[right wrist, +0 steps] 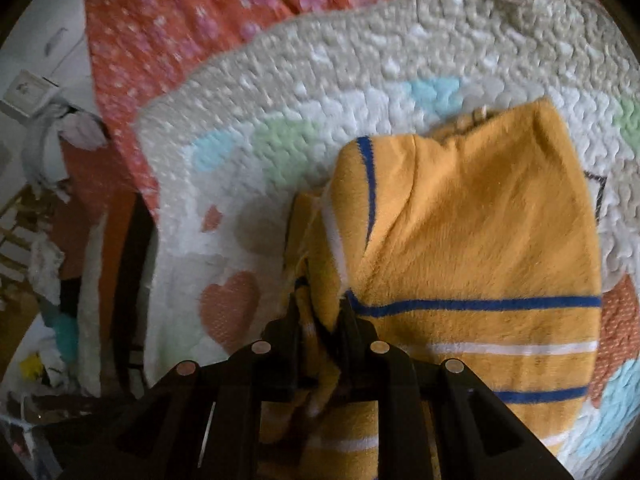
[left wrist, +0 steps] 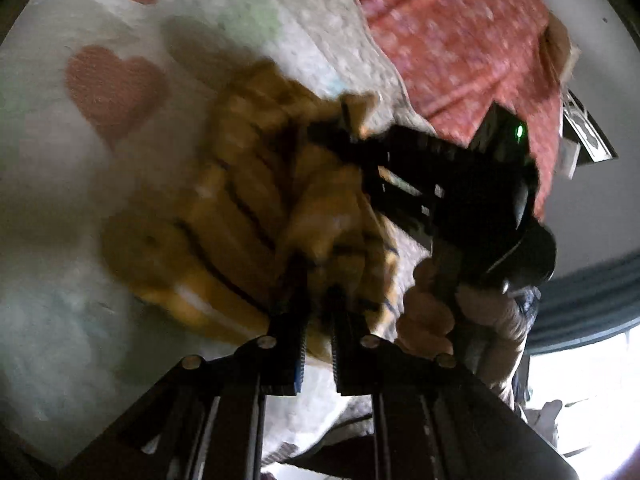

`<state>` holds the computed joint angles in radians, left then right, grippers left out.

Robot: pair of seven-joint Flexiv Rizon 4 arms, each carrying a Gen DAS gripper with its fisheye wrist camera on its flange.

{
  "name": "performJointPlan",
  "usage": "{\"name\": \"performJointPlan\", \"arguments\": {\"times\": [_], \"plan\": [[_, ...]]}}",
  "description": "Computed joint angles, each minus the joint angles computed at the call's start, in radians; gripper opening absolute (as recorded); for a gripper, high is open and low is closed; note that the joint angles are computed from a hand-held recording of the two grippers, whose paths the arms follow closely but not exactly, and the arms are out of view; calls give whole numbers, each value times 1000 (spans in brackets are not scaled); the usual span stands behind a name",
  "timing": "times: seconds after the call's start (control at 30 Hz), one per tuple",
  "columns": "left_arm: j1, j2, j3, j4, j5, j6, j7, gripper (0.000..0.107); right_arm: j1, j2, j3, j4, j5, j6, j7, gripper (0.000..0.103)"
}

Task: Fold small clothes

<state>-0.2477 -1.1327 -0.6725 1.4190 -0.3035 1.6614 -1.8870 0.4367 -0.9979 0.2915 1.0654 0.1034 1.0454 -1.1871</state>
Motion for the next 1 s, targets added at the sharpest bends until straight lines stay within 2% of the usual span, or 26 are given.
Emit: {"name": "performJointPlan", "arguments": {"times": [0.1, 0.17, 0.23, 0.3, 0.33, 0.4, 0.47, 0.5, 0.53, 0.57, 0.6, 0.67, 0.73, 0.77, 0.8, 0.87, 0.93, 1.0], "plan": [[28, 29, 9, 56, 12, 64, -25, 7, 26, 2, -32, -2, -26, -6, 29, 19], [53, 47, 7, 100, 31, 97, -50, 7, 18, 4, -15, -5, -17, -6, 33, 25], [88, 47, -4, 122, 55, 104, -72, 7, -11, 2, 44, -26, 26, 7, 1, 28], [107, 53, -9, 147, 65, 119, -104, 7, -57, 16, 128, -17, 93, 49, -92, 31], [120, 53, -14, 162, 75, 132, -119, 7, -75, 31, 160, -6, 124, 67, -144, 39], [136, 48, -20, 172, 95, 152, -150, 7, -63, 89, 130, 60, 130, 115, -173, 46], [161, 41, -34, 184, 127, 171, -173, 8, -2, 154, 12, 157, 78, 162, -98, 46], [167, 48, -28, 196, 139, 176, -185, 12, 40, 182, -64, 209, 34, 169, -27, 43], [168, 62, -15, 208, 145, 179, -198, 17, 63, 202, -107, 254, -4, 175, 25, 30], [168, 72, -3, 214, 151, 181, -210, 20, 68, 216, -118, 292, -15, 184, 48, 25], [170, 77, 3, 217, 158, 184, -219, 22, 55, 226, -96, 324, -1, 203, 43, 24], [184, 83, 1, 231, 182, 197, -232, 22, 40, 237, -63, 374, -22, 243, 46, 24], [176, 99, 23, 231, 190, 190, -242, 25, 65, 249, -83, 414, -64, 276, 78, 26], [166, 108, 40, 229, 187, 184, -246, 26, 71, 251, -85, 427, -80, 286, 92, 29], [159, 112, 52, 225, 184, 177, -249, 27, 80, 250, -93, 437, -99, 286, 112, 39], [158, 110, 53, 215, 181, 159, -249, 27, 120, 238, -142, 429, -166, 221, 167, 42], [164, 103, 44, 211, 181, 152, -247, 27, 118, 217, -133, 397, -215, 138, 177, 15], [165, 106, 46, 214, 174, 147, -249, 27, 89, 208, -90, 383, -207, 139, 174, 10]]}}
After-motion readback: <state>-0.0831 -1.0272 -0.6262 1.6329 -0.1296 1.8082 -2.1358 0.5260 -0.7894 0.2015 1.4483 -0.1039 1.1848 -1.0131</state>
